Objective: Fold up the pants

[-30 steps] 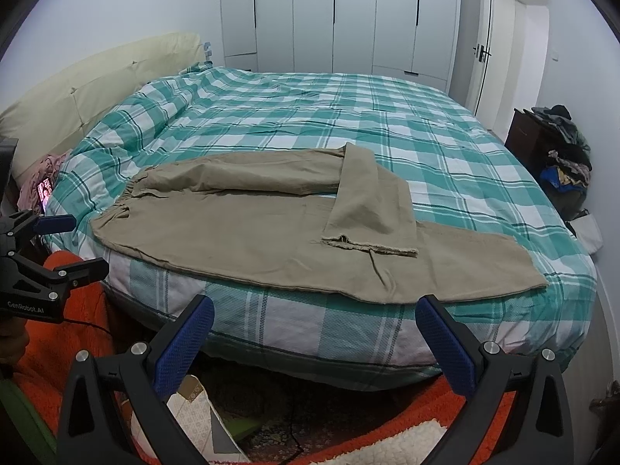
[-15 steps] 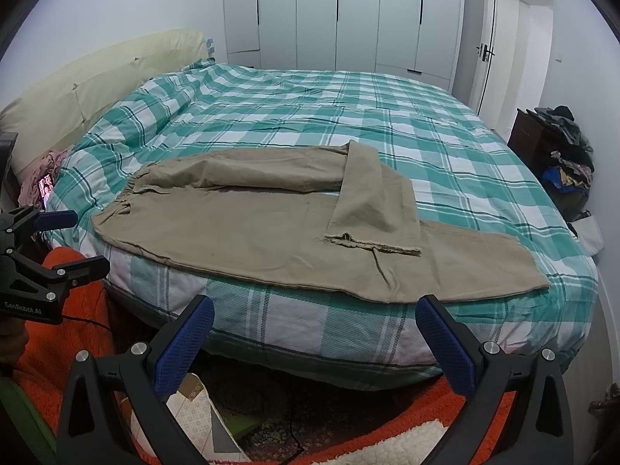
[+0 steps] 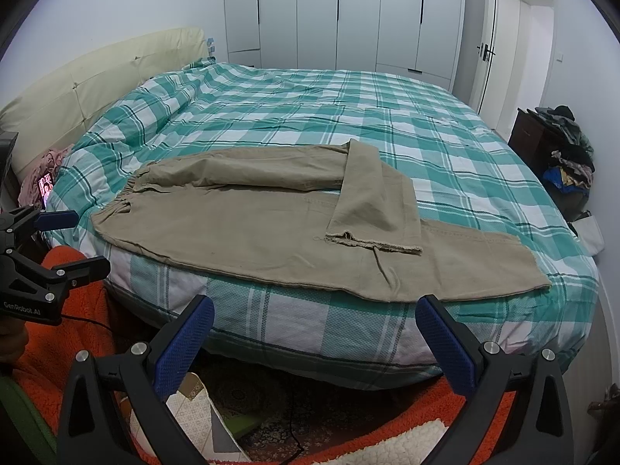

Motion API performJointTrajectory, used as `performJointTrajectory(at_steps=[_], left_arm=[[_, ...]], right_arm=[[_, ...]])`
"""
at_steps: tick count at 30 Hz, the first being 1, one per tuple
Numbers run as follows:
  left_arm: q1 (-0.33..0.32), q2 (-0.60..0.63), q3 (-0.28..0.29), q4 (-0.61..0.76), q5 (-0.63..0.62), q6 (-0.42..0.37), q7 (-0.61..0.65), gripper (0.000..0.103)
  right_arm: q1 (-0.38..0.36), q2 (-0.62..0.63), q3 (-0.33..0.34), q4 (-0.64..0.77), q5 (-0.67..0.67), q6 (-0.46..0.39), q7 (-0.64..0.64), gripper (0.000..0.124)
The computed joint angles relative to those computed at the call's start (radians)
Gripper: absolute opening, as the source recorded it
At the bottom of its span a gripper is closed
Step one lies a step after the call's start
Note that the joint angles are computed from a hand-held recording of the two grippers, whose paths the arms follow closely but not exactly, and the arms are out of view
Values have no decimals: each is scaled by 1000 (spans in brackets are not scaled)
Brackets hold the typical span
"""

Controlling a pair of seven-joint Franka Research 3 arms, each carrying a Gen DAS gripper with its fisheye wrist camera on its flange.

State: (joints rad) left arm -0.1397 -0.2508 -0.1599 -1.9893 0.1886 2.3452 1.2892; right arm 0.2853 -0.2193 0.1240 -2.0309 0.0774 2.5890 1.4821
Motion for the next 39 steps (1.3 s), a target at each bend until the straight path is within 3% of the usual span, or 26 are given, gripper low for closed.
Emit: performJointTrajectory(at_steps=[39], left_arm=[[-10,7,-7,5,-1,-1,-13,102]], right_arm=[[2,1,1,-1,-3,-1,4,102]])
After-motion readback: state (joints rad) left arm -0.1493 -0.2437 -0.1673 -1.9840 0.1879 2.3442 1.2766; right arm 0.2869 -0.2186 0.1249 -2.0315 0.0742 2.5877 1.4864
